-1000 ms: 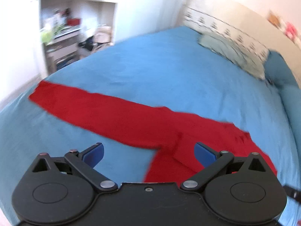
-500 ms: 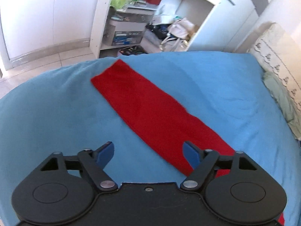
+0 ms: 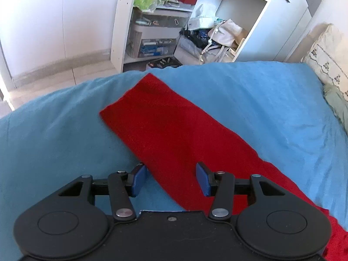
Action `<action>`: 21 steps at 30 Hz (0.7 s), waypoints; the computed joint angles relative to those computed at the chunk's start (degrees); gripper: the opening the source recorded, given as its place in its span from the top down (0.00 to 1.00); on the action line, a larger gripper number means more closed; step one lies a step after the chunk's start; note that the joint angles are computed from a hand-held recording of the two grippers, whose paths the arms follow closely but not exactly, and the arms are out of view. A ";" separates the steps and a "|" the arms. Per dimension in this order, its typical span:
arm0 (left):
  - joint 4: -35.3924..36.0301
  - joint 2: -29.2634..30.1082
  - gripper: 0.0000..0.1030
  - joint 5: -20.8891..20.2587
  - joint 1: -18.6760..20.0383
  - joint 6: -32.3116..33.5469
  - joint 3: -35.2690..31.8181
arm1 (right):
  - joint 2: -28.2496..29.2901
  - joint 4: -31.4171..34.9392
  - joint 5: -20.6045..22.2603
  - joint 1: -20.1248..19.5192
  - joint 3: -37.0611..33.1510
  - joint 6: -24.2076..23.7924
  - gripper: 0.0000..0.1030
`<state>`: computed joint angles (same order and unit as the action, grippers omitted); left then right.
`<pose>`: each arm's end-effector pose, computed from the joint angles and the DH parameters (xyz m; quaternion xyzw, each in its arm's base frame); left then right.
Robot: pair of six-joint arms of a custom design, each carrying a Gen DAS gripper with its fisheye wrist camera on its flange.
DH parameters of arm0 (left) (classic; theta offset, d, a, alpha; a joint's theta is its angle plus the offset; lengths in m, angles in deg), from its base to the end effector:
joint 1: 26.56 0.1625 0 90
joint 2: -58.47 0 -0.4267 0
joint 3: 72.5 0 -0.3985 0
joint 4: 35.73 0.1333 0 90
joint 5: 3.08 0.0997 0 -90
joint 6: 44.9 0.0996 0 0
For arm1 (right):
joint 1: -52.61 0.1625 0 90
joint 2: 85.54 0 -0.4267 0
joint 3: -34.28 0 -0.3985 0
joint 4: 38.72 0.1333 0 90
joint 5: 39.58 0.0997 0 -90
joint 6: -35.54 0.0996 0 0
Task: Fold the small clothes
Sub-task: 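Move the left gripper to the other sleeve cuff and close on it, then fold the held sleeve across the body with the left gripper and release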
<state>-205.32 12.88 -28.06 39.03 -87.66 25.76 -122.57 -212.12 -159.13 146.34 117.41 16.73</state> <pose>-0.0643 -0.6826 0.1581 -0.2543 0.7897 -0.4527 0.3268 0.1327 -0.7417 0.1238 0.0991 -0.9144 0.2748 0.2801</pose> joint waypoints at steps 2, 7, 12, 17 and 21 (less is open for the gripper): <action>-0.29 0.56 0.49 0.89 0.01 1.02 -0.45 | 0.32 -0.73 0.23 0.01 -0.22 -0.19 0.00; 0.22 1.43 0.90 2.89 0.42 1.81 -1.68 | 0.09 -2.27 1.02 -0.30 0.36 -0.26 0.00; 1.47 1.69 0.95 3.47 -0.17 2.20 -2.57 | -1.23 -3.51 2.04 -0.96 2.01 -0.26 0.00; -4.75 3.91 0.95 5.69 -3.14 9.85 -4.41 | -3.75 -6.09 3.85 -2.05 4.21 -0.54 0.00; -15.12 7.01 0.95 3.14 -6.83 23.58 -6.84 | -7.11 -8.02 5.81 -3.54 6.53 0.54 0.00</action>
<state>-220.44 19.89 -24.92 32.20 -64.08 18.91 -129.68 -220.15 -153.32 142.80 123.95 17.27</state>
